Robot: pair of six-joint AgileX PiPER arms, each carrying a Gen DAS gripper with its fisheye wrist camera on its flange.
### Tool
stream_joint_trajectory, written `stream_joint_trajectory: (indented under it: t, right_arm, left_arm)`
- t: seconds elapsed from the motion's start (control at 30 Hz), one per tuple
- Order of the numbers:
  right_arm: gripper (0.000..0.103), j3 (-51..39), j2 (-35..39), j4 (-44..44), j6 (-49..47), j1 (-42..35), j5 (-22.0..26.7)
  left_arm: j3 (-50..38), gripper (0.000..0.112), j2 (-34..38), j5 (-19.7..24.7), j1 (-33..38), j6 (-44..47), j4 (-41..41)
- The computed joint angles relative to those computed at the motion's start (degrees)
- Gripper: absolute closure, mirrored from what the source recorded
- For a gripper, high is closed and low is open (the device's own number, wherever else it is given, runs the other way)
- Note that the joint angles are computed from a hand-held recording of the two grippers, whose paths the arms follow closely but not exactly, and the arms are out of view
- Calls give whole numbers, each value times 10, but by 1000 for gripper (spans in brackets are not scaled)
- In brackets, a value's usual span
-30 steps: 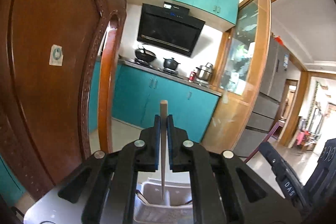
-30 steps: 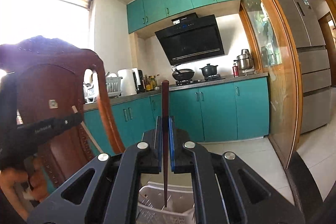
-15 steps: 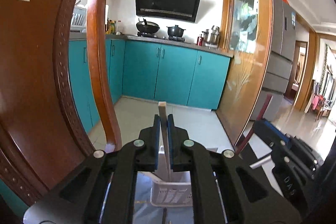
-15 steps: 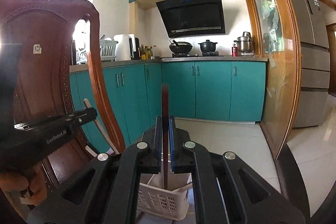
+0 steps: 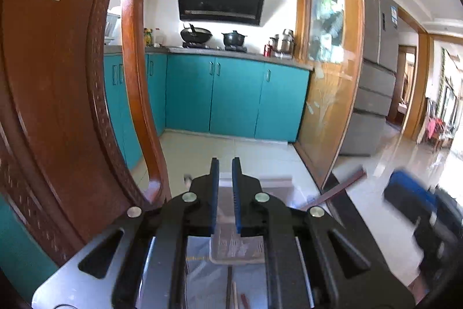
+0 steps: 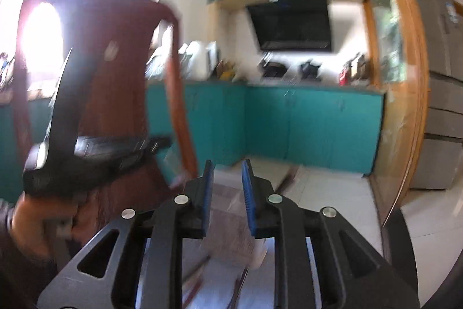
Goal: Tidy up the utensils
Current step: 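Move both open tools back down to the remaining chopsticks on the cloth, then close left tool on a dark brown chopstick while right tool grips another dark brown chopstick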
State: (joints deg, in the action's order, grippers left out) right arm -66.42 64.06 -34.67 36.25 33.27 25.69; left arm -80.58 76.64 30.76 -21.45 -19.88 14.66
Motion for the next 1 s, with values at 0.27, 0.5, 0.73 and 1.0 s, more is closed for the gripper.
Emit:
stream_joint_trajectory:
  t: [0.27, 0.5, 0.73, 1.0]
  right_arm:
    - [83, -34, 165, 214, -155, -31, 193]
    - [83, -58, 225, 235, -141, -39, 233]
    - [83, -78, 252, 234, -137, -43, 243]
    - [83, -63, 258, 249, -146, -59, 229]
  left_arm:
    - [85, 102, 33, 64, -20, 67, -44]
    - [81, 102, 121, 136, 7, 143, -131]
    - [96, 102, 142, 146, 27, 184, -167]
    - [76, 102, 167, 150, 15, 180, -171]
